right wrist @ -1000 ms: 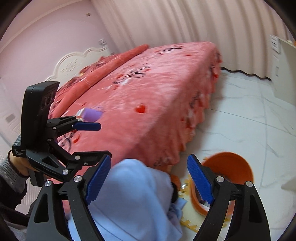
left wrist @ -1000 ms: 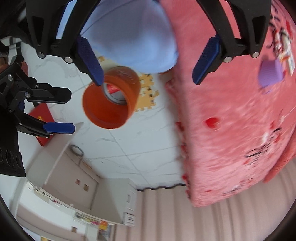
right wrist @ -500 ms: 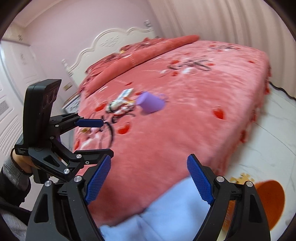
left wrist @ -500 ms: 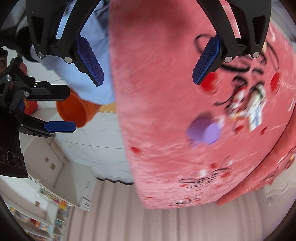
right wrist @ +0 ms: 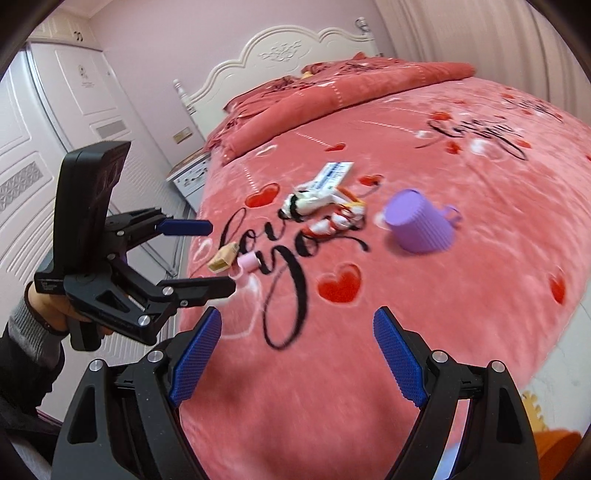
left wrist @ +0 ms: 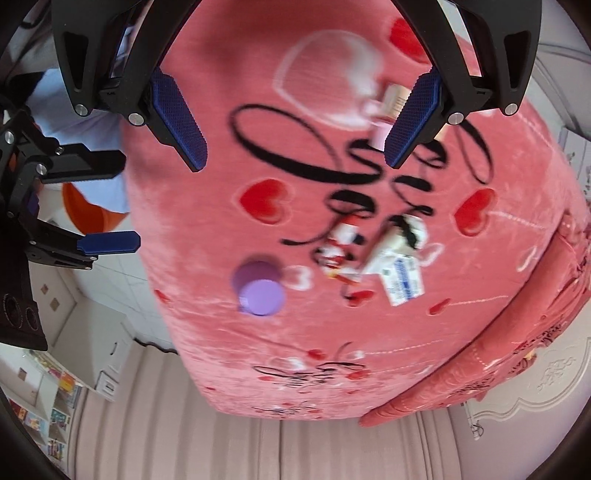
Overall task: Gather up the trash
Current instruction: 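Move both tools back over the bed toward the remaining items, then grasp the white tissue bundle with the left tool while the right tool grasps the red-white figure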
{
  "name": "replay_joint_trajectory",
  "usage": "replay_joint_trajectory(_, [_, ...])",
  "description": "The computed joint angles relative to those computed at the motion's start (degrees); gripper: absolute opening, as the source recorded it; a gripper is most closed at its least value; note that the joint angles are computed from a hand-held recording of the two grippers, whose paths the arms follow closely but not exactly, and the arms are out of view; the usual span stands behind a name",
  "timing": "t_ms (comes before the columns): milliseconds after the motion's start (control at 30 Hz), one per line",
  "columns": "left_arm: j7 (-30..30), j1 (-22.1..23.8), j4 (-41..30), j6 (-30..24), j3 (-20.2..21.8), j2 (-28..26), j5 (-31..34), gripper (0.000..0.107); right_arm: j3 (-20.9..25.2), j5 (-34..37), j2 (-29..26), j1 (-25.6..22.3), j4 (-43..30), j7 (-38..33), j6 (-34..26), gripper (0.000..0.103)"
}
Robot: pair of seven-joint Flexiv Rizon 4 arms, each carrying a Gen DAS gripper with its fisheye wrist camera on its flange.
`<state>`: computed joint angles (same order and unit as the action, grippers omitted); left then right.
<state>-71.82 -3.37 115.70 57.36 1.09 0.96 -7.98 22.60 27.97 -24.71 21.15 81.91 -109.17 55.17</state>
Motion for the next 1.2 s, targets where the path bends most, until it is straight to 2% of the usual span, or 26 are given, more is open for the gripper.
replay_joint_trajectory(167, [4.5,2.2,-3.7,-0.6,0.8,-3.4,-0.3,0.095,-0.6,-2.9,-5.2,2.7,-6.7,1.7,-1.5,0.084])
replay_joint_trajectory(567, [15.1,6.6,-12.6,-1.8,0.2,-14.1,-6.6,0.095,-2.8,-11.5,-19.3,8.1,-25.2,7.7,-7.4,0.084])
replay_joint_trajectory(700, [20.1,8.7,-14.4,-1.2,-1.0,-17.8,-10.7,0.095,-5.5,-15.4,-24.4,10.9,-31.6,10.5,-8.9,0.084])
replay_joint_trajectory(800, [22.1,9.5,-16.1,-1.8,-1.4,-20.4,-11.8,0.095,-8.6,-20.1,-27.0,13.2,-33.8,12.9,-7.7,0.084])
replay_joint_trajectory(900, [25.0,10.6,-16.5,-2.0,-2.4,-22.3,-14.3,0.095,-9.7,-23.3,-30.3,14.1,-37.8,14.1,-8.7,0.083])
replay_joint_trajectory(967, [26.7,11.1,-16.3,-1.3,-3.2,-23.2,-16.3,0.095,-10.2,-25.5,-32.1,14.9,-40.2,13.0,-9.3,0.08])
replay_joint_trajectory(1067, [28.0,11.7,-16.2,-1.7,-3.9,-24.2,-19.0,0.093,-10.0,-26.9,-35.3,15.7,-45.4,10.8,-13.2,0.068])
replay_joint_trajectory(1100, [28.3,11.8,-16.1,-1.8,-4.1,-24.5,-19.6,0.087,-10.6,-27.8,-36.1,16.1,-46.3,9.8,-13.7,0.06])
replay_joint_trajectory(1133, [28.8,11.9,-16.2,-2.3,-4.2,-24.7,-20.0,0.074,-11.6,-28.7,-36.5,16.6,-46.6,9.2,-13.9,0.05])
replay_joint_trajectory(1200, [29.4,12.0,-16.0,-2.1,-4.1,-24.9,-20.5,0.071,-11.1,-28.8,-37.1,16.4,-47.0,7.0,-14.4,0.043])
